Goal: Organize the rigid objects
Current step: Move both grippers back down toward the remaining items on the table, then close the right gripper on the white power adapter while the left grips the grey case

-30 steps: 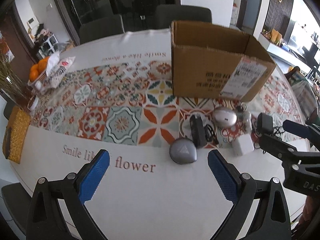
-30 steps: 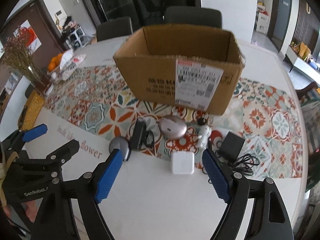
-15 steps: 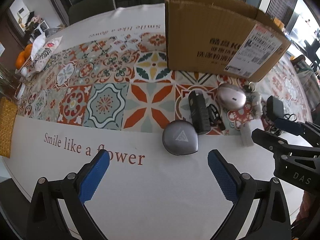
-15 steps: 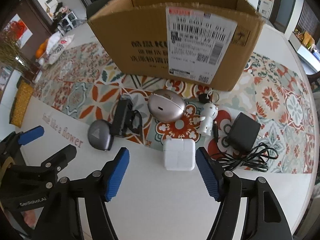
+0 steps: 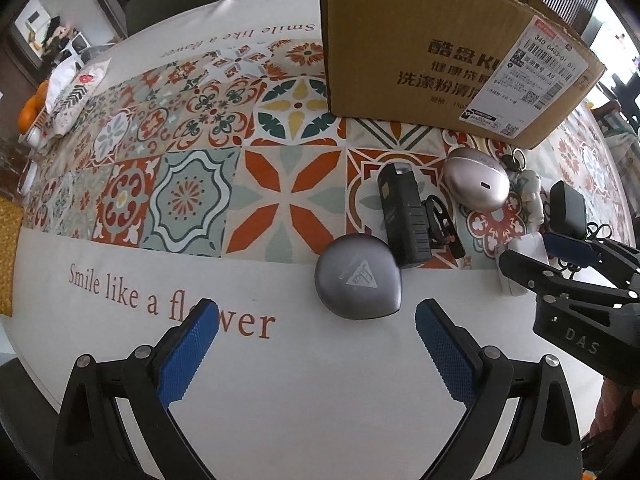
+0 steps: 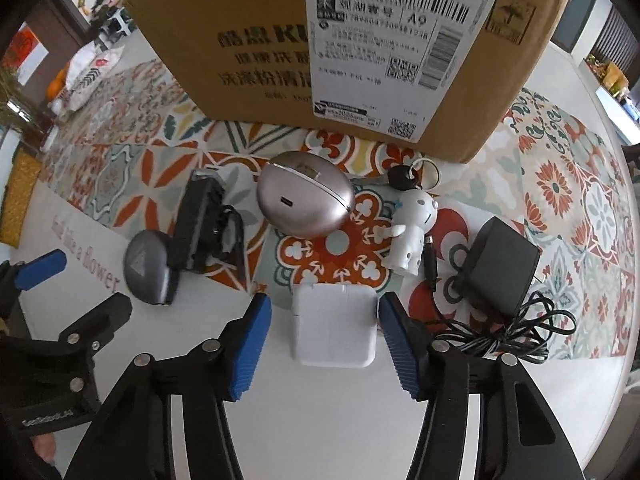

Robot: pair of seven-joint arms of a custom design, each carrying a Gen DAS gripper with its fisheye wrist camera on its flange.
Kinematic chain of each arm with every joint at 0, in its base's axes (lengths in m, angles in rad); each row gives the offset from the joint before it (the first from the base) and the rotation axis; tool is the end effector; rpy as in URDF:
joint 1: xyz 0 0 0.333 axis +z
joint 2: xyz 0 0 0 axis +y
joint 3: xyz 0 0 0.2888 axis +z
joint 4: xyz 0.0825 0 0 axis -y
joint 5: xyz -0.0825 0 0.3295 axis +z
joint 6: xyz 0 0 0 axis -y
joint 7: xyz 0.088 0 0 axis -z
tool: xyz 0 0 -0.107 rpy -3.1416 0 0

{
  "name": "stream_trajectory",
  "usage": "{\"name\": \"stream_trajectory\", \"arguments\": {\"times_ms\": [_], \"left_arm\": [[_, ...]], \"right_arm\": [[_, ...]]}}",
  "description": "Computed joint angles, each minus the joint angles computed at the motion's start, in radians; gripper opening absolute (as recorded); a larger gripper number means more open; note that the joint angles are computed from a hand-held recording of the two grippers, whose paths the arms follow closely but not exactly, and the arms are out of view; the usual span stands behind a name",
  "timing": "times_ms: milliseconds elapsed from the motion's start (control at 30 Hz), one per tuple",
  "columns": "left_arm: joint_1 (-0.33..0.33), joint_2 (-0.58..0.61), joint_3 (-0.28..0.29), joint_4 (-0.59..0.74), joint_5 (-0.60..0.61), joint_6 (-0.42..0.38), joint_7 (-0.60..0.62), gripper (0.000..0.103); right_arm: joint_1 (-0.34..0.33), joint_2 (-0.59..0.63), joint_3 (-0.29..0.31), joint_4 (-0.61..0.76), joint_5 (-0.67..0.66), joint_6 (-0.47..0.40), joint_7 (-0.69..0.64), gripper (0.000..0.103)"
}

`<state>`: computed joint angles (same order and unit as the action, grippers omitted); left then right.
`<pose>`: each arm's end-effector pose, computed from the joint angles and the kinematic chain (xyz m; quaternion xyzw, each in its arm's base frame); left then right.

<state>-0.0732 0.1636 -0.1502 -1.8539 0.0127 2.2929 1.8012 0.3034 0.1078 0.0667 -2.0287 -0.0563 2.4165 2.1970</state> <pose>0.5615 -0.1230 0.4585 -0.5241 0.8403 -0.1021 0.0934 0.5128 0.1977 0.4259 -0.6187 0.7729 -0.0567 0.1289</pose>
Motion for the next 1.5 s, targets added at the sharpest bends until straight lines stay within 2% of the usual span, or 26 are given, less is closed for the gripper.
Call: {"name": "stream_trajectory", "arguments": {"times_ms": [400,633,900,1000,1067,1300,1400,1467,1500], "left_arm": [[0.006,0.009,-0.002,-0.015,-0.021,0.021,0.031,0.100],[0.007,0.028,-0.007,-0.004,-0.051,0.011,0.065,0.100],[-0.002,0.079,-0.006,0.033,-0.023,0.009,0.058,0.098],[-0.006,0.098,-0.007,0.045,-0.014,0.010,0.057,0.092],[-0.006,0.111,-0.009,0.059,-0.018,0.000,0.060,0.084],[-0.004,0.125,-0.015,0.064,-0.032,-0.007,0.075,0.071],[0.006,0.120,-0.023,0.045,-0.069,0.021,0.101,0.065],[0.003,0.114,-0.023,0.034,-0.072,0.038,0.106,0.056],[0.001,0.112,-0.021,0.033,-0.067,0.038,0.104,0.056]], "right_arm": [[0.015,0.052,-0.008,0.039,-0.042,-0.028,0.050,0.047],[0.010,0.038,-0.007,0.016,-0.032,-0.007,0.058,0.046],[0.010,0.009,0.004,-0.008,0.005,0.014,0.039,0.046],[0.012,0.010,0.005,-0.006,0.009,0.012,0.040,0.046],[0.012,0.012,0.005,-0.005,0.011,0.011,0.039,0.046],[0.010,0.009,0.002,0.000,0.014,0.000,0.037,0.046],[0.009,0.007,0.003,-0.002,0.017,0.002,0.035,0.046],[0.010,0.005,0.003,-0.003,0.017,0.003,0.036,0.046],[0.010,0.002,0.004,-0.003,0.015,0.003,0.037,0.046]]}}
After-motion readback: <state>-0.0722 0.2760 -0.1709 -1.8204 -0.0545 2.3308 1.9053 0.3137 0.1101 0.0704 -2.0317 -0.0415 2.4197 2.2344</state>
